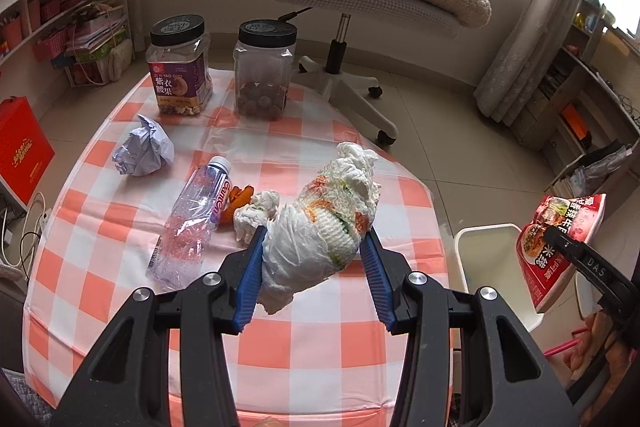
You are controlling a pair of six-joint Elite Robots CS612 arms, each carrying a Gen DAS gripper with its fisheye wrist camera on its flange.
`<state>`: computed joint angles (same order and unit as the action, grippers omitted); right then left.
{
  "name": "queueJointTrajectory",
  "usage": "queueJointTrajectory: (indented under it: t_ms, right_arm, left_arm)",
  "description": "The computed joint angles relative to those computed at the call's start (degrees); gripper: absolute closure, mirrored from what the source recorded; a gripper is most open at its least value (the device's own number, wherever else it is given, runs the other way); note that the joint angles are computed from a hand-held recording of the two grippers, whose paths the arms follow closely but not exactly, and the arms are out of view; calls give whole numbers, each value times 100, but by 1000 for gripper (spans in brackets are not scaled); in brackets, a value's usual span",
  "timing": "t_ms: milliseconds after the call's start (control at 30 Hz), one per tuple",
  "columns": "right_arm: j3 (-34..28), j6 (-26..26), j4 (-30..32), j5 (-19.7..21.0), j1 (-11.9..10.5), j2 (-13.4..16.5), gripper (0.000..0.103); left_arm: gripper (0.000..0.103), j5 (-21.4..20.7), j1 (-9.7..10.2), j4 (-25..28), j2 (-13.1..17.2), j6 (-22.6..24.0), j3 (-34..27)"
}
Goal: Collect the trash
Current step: 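Carry the red snack bag and tissue bundle over the white bin and release both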
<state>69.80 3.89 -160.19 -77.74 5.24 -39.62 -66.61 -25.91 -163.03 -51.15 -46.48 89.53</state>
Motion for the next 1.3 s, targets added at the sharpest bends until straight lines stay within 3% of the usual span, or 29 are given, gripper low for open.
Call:
queueJointTrajectory:
  t_ms: [133, 300, 433, 800, 967, 1067, 1133, 1300]
  right_arm:
    - [94, 210, -206, -258, -91, -39, 34]
    - [204, 536, -417, -332, -244, -101, 17]
    - [240, 895, -477, -254, -383, -140, 9]
    - [330, 1006, -801, -798, -586, -210, 7]
    - [359, 1301, -871, -806, -726, -224, 7]
    - [413, 1445, -953, -870, -776, -246, 7]
    - [433, 1478, -995, -949, -786, -252, 7]
    - [460, 1383, -1076, -1161, -757, -257, 7]
  left_arm:
    - [57, -57, -77, -1, 153, 171, -226]
    - [56, -378, -161, -51, 375, 428, -519]
    - [56, -428, -301, 18, 578, 900, -815]
    - [56, -641, -573, 359, 1101, 1497, -1778]
    - [56, -783, -670, 616, 1382, 1726, -2327]
    - [52, -1032, -688, 756, 1547, 1833, -2643]
    - [42, -1138, -696, 832, 1618, 1837, -2768]
    - [40, -927, -736, 775, 1607, 1977, -2715]
